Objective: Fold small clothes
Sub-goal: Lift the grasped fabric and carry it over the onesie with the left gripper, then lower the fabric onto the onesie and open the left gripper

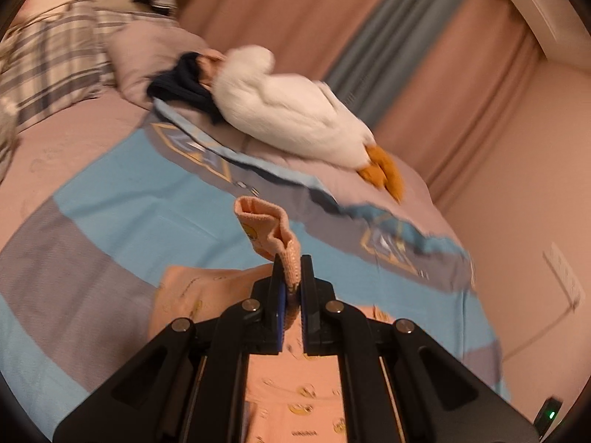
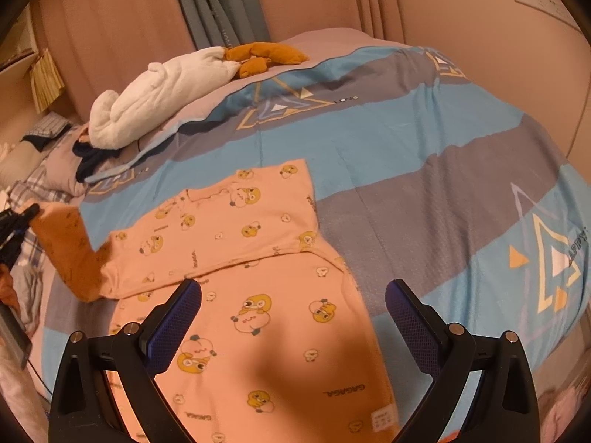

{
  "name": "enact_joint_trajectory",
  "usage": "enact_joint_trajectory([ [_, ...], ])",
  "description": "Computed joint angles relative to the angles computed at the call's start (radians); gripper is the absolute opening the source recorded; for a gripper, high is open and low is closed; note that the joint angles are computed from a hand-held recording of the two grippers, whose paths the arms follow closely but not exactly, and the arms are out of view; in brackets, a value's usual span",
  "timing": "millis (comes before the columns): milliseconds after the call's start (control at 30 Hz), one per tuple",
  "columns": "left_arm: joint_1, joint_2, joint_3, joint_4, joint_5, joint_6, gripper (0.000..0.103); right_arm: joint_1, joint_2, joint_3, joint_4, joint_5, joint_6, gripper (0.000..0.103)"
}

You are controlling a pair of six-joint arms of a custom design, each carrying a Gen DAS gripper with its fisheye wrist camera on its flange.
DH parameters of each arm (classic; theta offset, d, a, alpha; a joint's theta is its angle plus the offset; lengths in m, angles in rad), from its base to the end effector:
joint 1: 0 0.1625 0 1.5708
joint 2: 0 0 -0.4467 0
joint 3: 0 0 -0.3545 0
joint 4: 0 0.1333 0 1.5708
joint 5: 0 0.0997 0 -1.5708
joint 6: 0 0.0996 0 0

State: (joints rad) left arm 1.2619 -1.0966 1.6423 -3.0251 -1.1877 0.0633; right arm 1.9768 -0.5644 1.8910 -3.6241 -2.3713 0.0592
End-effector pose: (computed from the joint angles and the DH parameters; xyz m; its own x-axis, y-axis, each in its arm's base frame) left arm -0.0325 -0.6626 0.3977 -0.9595 0.0382 -0.2793 0.2481 0.5845 -0.7725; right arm 0.2873 -0.5119 0.0719 -0.8441 0.2034 0.4961 -0.2457 0.6758 -0.6950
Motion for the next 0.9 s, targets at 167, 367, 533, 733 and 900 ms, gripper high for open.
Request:
enact_joint_trajectory([
  [167, -0.028, 0.027, 0.022, 0.043, 0.006, 0.026, 0.005, -0.007, -0.007, 0.014, -0.008, 0.010, 0.006, 0.100],
  [367, -0.041, 0.065, 0.037, 0.103, 0.004, 0.039, 0.006, -0.015, -0.012, 0.030, -0.018, 0.018, 0.019, 0.100],
  [533, -0.038, 0.094, 0.050, 0.152, -0.006, 0.030, 0.006, -0.022, -0.017, 0.040, -0.022, 0.022, 0.027, 0.100],
  [733, -0.024, 0.138, 0.046, 0.219, -0.004, 0.012, 0.006, -0.032, -0.025, 0.055, -0.018, 0.030, 0.040, 0.100],
  [900, -0.011, 0.167, 0.035, 0.267, 0.001, -0.012, 0.006, -0.037, -0.029, 0.064, -0.019, 0.036, 0.046, 0.100],
])
